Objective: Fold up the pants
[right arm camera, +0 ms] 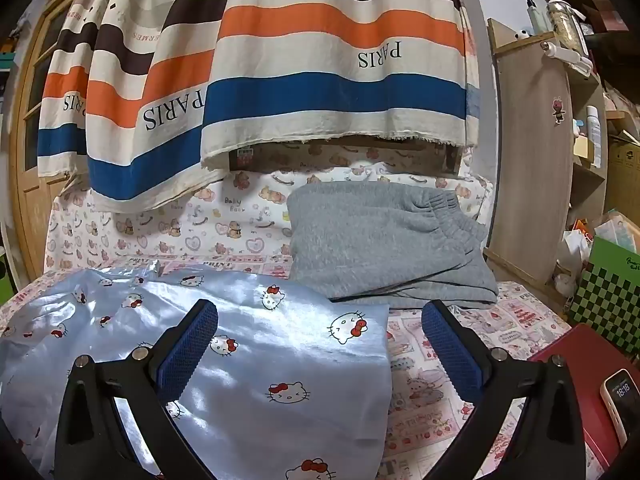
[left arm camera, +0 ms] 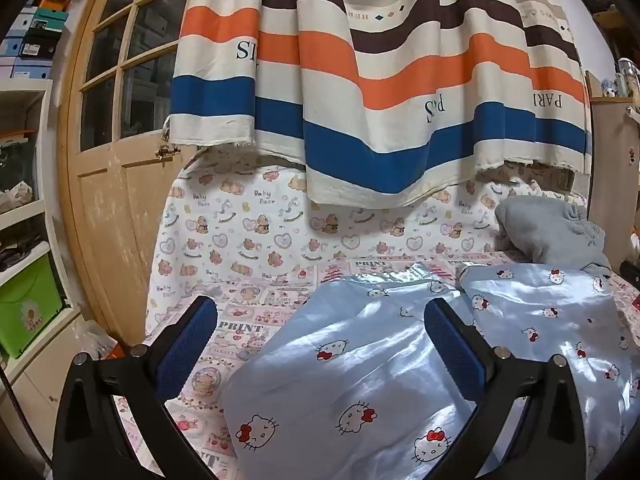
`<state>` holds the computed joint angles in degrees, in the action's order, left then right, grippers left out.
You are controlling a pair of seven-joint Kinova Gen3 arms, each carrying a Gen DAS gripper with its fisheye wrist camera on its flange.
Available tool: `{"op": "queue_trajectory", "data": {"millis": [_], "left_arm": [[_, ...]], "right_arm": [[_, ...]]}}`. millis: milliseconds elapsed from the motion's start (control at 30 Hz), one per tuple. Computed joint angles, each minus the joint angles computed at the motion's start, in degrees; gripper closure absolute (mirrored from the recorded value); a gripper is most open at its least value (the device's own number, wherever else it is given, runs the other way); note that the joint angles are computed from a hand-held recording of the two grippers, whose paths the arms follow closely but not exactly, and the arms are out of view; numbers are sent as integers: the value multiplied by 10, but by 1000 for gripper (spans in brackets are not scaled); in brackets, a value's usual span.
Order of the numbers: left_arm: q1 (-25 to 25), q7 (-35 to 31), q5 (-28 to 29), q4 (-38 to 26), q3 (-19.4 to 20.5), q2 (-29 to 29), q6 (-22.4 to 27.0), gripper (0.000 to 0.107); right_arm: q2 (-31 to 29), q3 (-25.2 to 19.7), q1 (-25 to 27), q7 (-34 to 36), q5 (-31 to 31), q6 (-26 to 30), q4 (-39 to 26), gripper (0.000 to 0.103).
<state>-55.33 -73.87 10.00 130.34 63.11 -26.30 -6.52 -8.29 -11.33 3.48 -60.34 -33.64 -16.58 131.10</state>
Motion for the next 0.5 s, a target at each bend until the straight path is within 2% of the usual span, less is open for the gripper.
{"op": "queue_trajectory", "data": {"millis": [100,500], "left_arm": [[-13,8,5,17,14,-25,-37,5],[-6,5,3,10,8,-9,-24,5]], "right_arm": [[0,-2,1,6,-4,-2,1,0],[-1,-1,0,5,-5,1,1,0]]}}
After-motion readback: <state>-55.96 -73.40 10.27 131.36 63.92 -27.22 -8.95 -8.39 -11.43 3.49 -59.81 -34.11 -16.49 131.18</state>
